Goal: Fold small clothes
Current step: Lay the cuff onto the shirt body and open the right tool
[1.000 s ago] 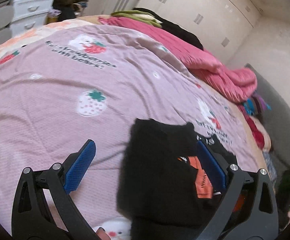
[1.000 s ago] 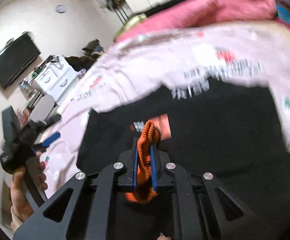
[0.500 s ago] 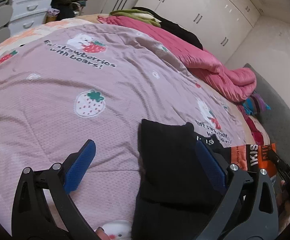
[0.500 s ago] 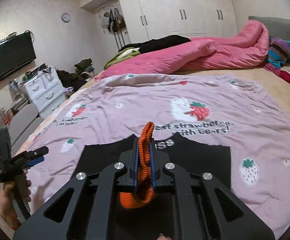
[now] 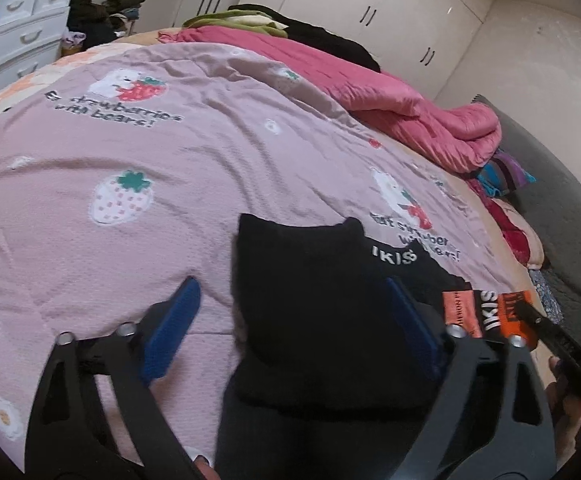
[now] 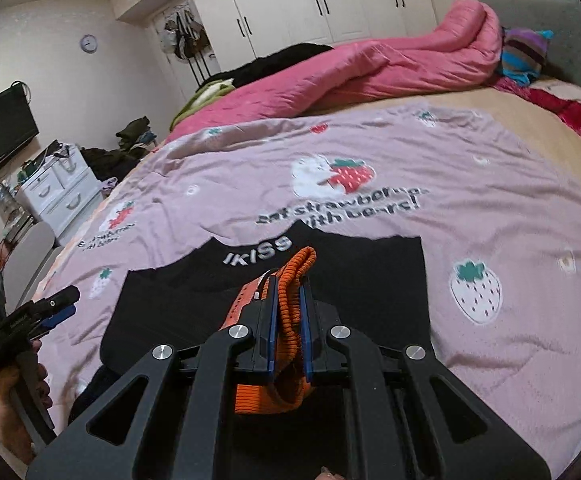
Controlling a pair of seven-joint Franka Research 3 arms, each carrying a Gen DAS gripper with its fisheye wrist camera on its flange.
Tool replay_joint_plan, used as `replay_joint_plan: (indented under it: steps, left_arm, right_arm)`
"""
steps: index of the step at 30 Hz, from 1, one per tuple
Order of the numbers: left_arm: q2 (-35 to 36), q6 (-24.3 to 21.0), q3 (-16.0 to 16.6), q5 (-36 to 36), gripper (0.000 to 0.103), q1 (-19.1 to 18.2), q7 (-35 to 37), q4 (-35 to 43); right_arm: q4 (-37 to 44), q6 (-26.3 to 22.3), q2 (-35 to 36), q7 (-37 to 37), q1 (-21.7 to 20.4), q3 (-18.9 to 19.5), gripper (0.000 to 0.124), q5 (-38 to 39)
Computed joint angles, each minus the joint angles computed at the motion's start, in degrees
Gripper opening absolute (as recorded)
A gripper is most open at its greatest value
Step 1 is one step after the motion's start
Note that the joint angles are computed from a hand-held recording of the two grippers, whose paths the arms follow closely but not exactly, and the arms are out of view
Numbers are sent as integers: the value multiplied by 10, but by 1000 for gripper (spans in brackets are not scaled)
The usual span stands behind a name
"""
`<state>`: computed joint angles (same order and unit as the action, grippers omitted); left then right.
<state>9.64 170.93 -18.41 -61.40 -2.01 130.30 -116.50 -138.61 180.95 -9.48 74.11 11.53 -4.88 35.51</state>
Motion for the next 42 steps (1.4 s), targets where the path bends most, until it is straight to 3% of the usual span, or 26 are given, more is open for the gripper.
replay_joint_plan:
  steps: [7, 14, 21, 26, 29, 35, 38, 42]
  left_arm:
    - [8, -16, -4, 23, 69, -4, -10, 2]
    - [14, -29, -9, 50, 58, -6, -12, 2]
    - [20, -42, -7, 118, 58, -16, -53, -2]
    - [25, -55, 1, 195, 58, -23, -118, -6]
    - [30, -69, 14, 271, 58, -31, -181, -6]
    - [38, -87, -3, 287, 58, -10, -198, -2]
    - [39, -86, -5, 302, 58, -9, -205, -3]
    - [41, -85, -8, 312, 58, -6, -210, -3]
  right_arm:
    - [-5, -3, 5, -12, 6, -11, 9, 24]
    - [-10, -13, 9, 46, -42, 23, 9, -42]
    - [-21, -9, 7, 133, -95, 57, 10, -133]
    - [-19, -26, 5, 126, -70, 42, 12, -139]
    - [-10, -45, 13, 105, -48, 38, 22, -134]
    - [14, -75, 36, 60, -17, 45, 32, -115]
    - [20, -89, 47, 80, -25, 57, 42, -152]
    - [33, -137, 69, 191, -55, 65, 42, -281]
